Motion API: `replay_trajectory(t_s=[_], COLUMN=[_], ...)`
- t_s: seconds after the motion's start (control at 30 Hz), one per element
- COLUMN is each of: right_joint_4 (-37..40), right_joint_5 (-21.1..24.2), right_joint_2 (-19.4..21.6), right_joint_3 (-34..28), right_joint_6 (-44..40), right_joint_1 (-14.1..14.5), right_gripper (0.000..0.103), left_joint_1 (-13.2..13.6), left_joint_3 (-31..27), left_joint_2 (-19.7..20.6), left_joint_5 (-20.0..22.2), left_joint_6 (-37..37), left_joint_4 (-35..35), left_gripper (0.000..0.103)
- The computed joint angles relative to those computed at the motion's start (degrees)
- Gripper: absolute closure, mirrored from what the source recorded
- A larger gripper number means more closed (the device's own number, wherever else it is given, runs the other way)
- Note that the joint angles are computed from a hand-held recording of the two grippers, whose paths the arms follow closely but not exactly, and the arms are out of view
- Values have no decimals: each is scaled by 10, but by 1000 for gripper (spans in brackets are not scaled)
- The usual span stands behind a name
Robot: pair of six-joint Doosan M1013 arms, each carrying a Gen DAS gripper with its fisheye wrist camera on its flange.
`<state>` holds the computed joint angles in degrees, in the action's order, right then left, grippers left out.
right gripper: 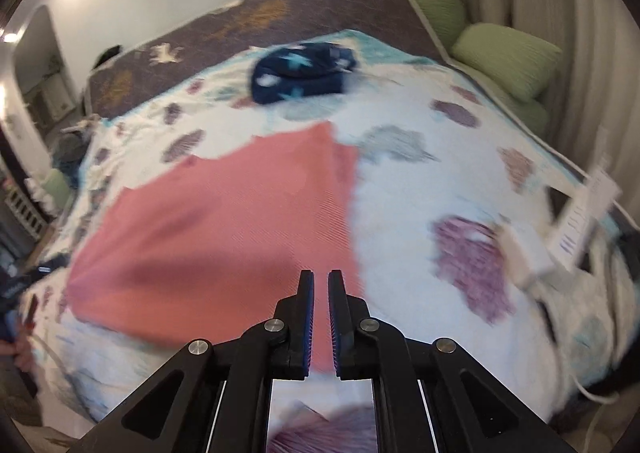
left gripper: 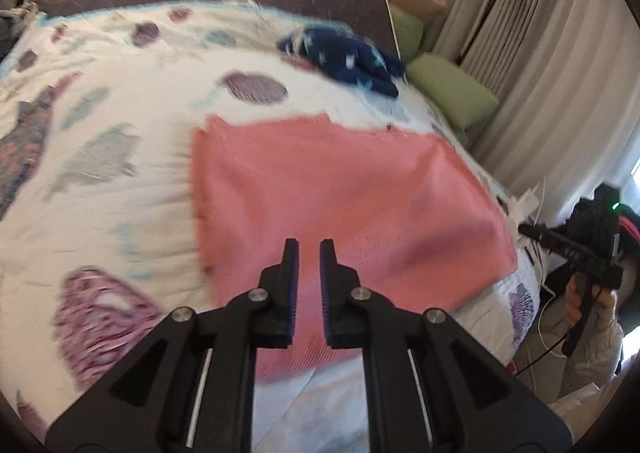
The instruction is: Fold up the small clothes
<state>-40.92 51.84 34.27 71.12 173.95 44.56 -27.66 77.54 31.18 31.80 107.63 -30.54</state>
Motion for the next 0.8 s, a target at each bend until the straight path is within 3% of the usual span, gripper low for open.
replay_trajectory(t_s=[0.1, 0.17, 0.2, 0.27, 0.37, 0.43, 0.47, 0.5, 0.57, 0.8], right_joint_4=[36, 108, 133, 138, 121, 93, 89, 90, 106, 223], right_joint_5=[-61, -28, -29, -69, -35, -2, -8, -22, -37, -7], right_joint_2=[12, 30, 32, 16, 13, 22, 22, 24, 37, 142], right_joint_3=[-5, -25, -20, 7, -2, -26, -29, -36, -62, -245], right_joint_6=[-29, -66, -63, -35, -20, -39, -50, -74, -138, -440], right_joint_1=[-15, -28, -34, -38, -32, -20, -18, -15, -10, 9], right_gripper=[94, 97, 98, 98, 94, 92, 91, 91, 85, 76], left_joint_1=[-9, -8, -5, -1, 5, 11, 14, 15, 16, 34], left_joint_3=[-32, -20, -19, -16, 1, 16, 21, 24, 28, 59], left_joint_2=[34, 31, 29, 23, 7, -3, -5, -8, -11, -30], left_joint_5=[32, 3, 9, 17, 6, -8, -15, -22, -37, -75], left_joint_6=[-82, -65, -57, -62, -62, -56, -63, -84, -140, -228], left_joint_4=[99, 81, 67, 61, 55, 35, 31, 40, 89, 158], left_gripper=[86, 86, 86, 86, 86, 78, 68, 58, 50, 50])
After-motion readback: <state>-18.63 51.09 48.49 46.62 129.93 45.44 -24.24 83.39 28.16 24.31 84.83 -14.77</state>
